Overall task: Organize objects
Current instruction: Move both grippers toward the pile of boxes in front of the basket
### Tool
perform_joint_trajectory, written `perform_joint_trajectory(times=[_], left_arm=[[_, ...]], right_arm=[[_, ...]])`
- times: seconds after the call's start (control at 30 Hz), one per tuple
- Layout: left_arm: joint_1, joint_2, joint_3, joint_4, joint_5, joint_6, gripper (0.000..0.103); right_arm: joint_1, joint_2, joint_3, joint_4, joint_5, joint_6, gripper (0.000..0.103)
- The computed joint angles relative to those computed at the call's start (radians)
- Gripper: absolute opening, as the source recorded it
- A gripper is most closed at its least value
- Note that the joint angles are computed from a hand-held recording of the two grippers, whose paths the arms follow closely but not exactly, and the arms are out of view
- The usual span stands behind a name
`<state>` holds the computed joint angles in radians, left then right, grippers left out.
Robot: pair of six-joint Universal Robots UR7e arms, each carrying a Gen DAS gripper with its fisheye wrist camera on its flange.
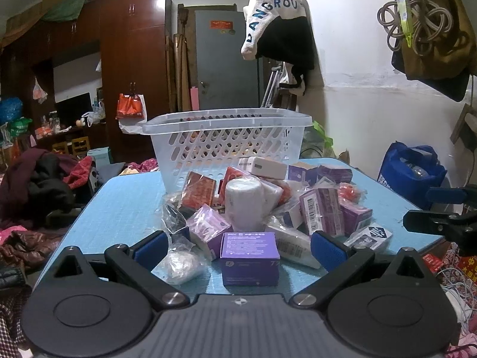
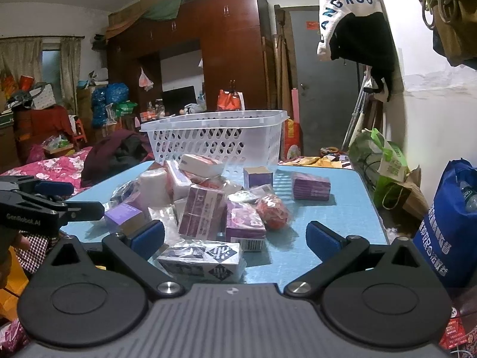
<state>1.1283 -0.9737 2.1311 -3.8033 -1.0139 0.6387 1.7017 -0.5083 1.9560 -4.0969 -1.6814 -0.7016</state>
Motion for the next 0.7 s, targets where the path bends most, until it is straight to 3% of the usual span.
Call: perform_joint_trajectory(times=[0.7], left_arm=[[0.003,0.001,0.004,-0.022,-0.009,0.013,0.103]], right_arm=[[0.001,0.005,0.001,-0.004,0.012,-0.007,0.103]])
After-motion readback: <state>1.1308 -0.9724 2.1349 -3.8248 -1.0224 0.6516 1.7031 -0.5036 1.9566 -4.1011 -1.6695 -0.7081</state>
